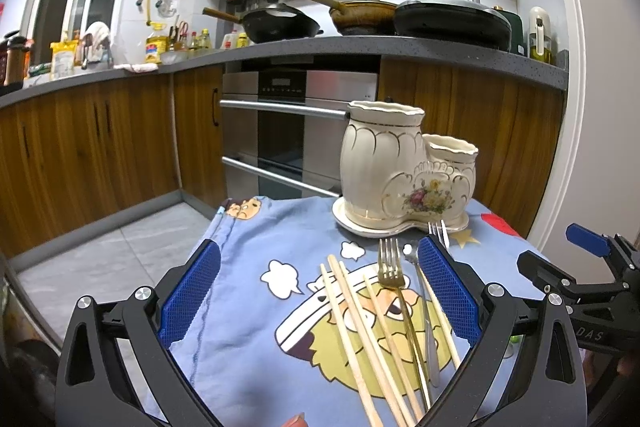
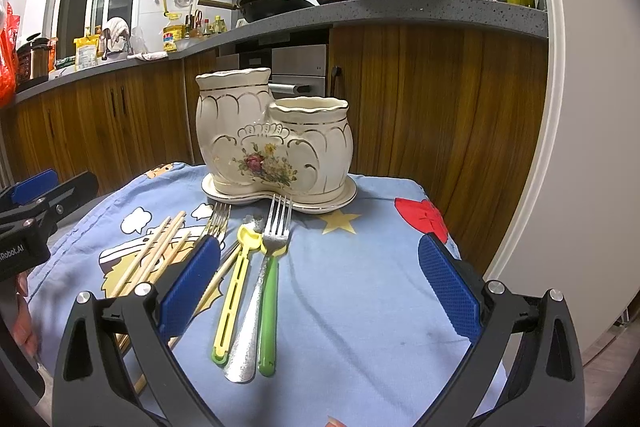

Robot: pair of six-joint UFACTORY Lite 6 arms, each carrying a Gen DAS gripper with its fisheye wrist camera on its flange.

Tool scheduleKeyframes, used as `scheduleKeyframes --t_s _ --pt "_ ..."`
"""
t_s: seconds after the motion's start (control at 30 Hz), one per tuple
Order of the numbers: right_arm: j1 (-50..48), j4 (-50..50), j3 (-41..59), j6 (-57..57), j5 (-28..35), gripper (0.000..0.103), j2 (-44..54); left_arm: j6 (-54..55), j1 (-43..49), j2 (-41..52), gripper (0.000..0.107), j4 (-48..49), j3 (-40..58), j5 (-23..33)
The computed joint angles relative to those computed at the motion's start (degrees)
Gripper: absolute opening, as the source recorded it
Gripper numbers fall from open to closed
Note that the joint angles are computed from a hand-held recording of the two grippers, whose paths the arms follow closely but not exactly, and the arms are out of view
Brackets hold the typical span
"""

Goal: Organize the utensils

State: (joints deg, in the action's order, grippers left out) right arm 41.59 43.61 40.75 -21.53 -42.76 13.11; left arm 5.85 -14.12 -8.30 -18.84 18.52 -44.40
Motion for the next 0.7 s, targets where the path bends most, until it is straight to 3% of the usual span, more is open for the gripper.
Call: scheduleKeyframes --t_s 0.7 --pt "0.07 0.11 0.1 -0.12 -0.21 0.098 0.23 1.23 -0.71 -0.12 0.098 -1.18 -0.51 -0.04"
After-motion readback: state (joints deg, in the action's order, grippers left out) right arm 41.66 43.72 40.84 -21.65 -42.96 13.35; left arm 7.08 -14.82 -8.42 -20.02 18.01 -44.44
